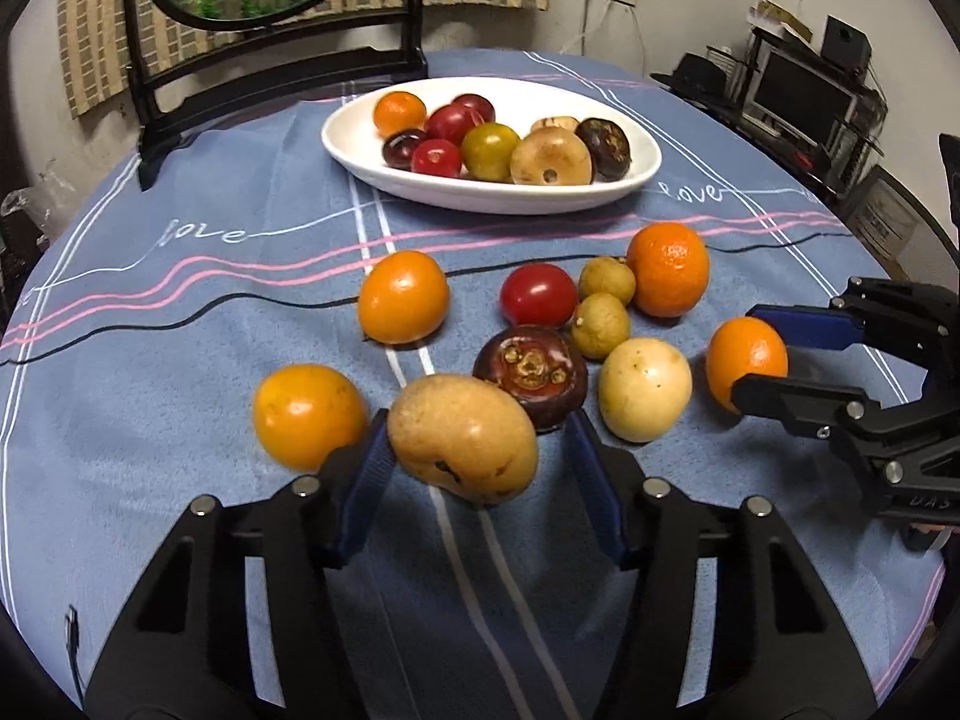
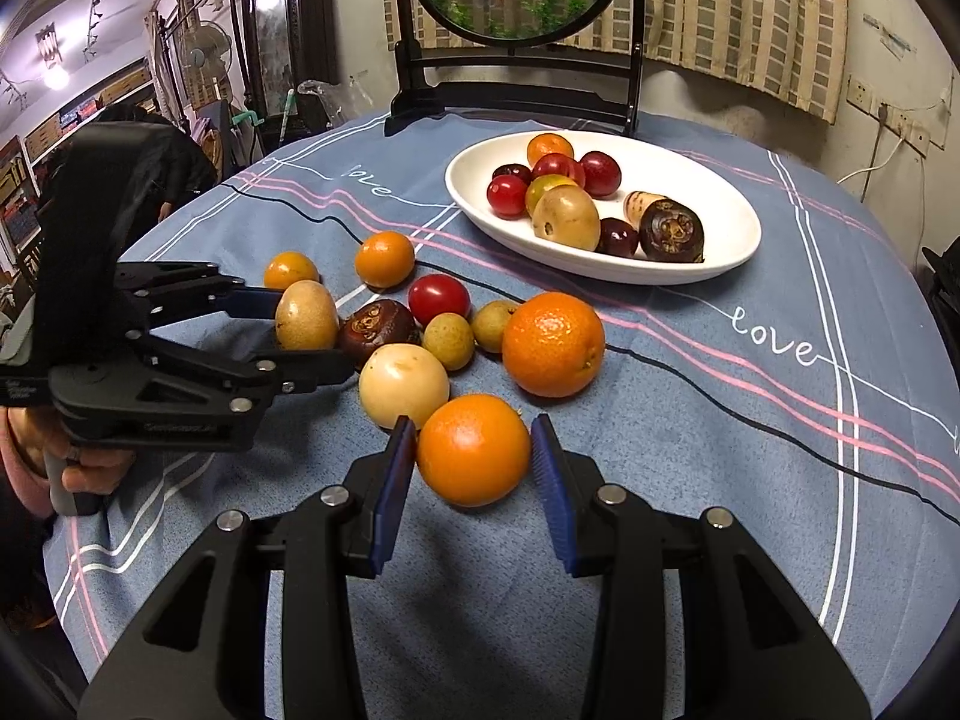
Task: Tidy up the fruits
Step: 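Grasp the brown potato-like fruit with the left tool while the right tool holds the orange, then carry the orange and brown fruit onto the white plate and open both tools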
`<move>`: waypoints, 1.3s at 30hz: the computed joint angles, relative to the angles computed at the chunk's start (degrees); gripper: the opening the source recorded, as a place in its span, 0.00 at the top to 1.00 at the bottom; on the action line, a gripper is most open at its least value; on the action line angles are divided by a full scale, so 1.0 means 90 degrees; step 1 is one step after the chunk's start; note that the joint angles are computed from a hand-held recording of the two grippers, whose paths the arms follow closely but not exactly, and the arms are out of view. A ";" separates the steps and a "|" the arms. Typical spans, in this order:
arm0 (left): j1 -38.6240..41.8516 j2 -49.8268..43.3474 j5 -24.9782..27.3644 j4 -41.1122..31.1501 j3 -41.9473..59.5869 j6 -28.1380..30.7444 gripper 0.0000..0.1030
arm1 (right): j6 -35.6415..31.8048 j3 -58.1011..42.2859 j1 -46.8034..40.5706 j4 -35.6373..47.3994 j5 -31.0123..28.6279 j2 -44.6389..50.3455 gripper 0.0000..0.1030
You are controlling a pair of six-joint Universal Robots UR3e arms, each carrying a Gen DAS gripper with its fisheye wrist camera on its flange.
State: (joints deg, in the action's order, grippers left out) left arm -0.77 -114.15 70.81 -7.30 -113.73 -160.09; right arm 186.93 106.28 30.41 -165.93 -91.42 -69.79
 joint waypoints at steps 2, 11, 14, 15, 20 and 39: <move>-0.0010 -0.0038 -0.0006 -0.0051 0.0056 0.0038 0.42 | 0.0013 0.0010 -0.0002 -0.0025 0.0008 0.0001 0.61; -0.0025 -0.0080 -0.0012 0.0042 0.0029 0.0046 0.46 | -0.0015 0.0000 -0.0041 -0.0012 0.0015 0.0057 0.61; -0.0100 -0.0123 0.0116 0.0076 0.0067 0.0033 0.46 | -0.0082 -0.0168 -0.0010 0.0103 -0.0048 0.0240 0.61; -0.0099 -0.0126 0.0117 0.0075 0.0070 0.0031 0.46 | -0.0128 -0.0232 0.0001 0.0115 -0.0055 0.0299 0.61; -0.0056 -0.0134 0.0026 0.0038 0.0093 -0.0008 0.46 | -0.0206 -0.0515 -0.0065 0.0052 -0.0017 0.0573 0.61; 0.0177 0.0345 -0.0232 0.0350 -0.0657 -0.0137 0.56 | 0.0333 -0.0498 -0.0414 0.0295 0.0816 0.0442 0.61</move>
